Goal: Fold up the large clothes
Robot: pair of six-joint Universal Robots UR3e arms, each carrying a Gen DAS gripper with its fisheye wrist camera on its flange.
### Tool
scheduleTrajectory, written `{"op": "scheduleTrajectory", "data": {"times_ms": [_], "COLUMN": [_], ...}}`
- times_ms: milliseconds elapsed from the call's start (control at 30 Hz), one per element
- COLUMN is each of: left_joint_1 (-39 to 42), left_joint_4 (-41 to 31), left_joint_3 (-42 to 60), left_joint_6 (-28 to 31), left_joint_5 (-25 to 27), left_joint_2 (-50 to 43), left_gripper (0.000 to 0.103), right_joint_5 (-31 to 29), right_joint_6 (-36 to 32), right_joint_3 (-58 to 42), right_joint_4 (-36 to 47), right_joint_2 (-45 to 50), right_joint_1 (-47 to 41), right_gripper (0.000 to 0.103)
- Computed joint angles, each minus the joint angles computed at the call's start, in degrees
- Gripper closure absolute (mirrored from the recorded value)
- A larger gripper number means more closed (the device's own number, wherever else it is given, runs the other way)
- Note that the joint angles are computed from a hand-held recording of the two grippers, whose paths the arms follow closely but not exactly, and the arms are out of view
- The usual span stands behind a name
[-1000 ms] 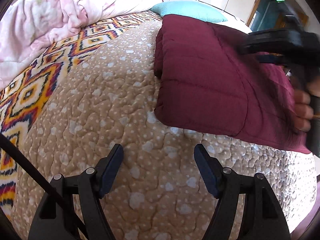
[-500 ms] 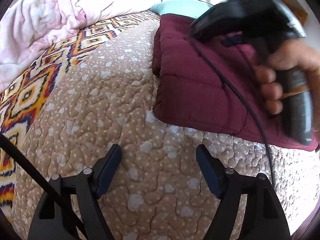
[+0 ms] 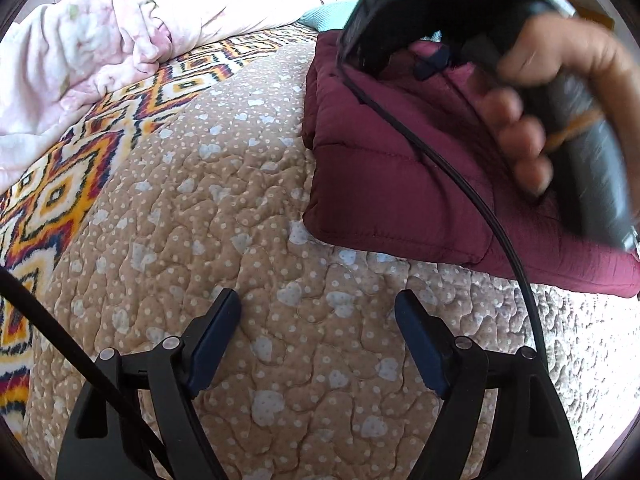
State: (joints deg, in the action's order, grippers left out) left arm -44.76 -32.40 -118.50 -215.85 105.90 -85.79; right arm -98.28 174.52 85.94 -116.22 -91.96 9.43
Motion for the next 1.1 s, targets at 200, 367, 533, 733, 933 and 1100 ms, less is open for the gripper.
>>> {"op": "scheduleTrajectory", "data": {"times_ms": [200, 367, 533, 733, 933, 1100], "left_joint_1": [0.0, -0.4, -0.6, -1.0, -1.2, -1.3], "left_joint_4": [-0.4, -0.4, -1.2, -1.7, -2.2, -1.8], "left_joint_3": [0.1, 0.3, 1.7, 2.3, 2.7, 2.5], "left_joint_6": [0.4, 0.2, 0.5, 0.6, 0.5, 0.6], "left_joint_5": [0.1, 0.5, 0.8, 1.6, 2.1, 2.2], "left_joint_2": [0.1, -0.2, -1.6, -2.2, -2.4, -2.5], "left_gripper": [0.022, 0.022, 0.018, 0.018, 0.018, 0.017], "right_joint_5": [1.9, -2.4, 9.1, 12.2, 12.9, 10.1], "right_joint_6": [-0.8, 0.9, 0.8, 1.3, -0.3, 0.6], "right_joint_3": [2.4, -0.1, -8.1, -6.8, -7.0, -17.1], "right_joint_4": [-5.3, -6.4, 7.3, 5.9, -0.4, 5.2], "right_joint_2": [-9.0, -3.3, 7.8, 7.1, 1.6, 11.8], "right_joint_1": [-10.9, -20.0, -28.2, -30.6, -30.8, -28.1], "right_gripper": [0.049, 0.049, 0.034, 0.022, 0.023, 0.023]}}
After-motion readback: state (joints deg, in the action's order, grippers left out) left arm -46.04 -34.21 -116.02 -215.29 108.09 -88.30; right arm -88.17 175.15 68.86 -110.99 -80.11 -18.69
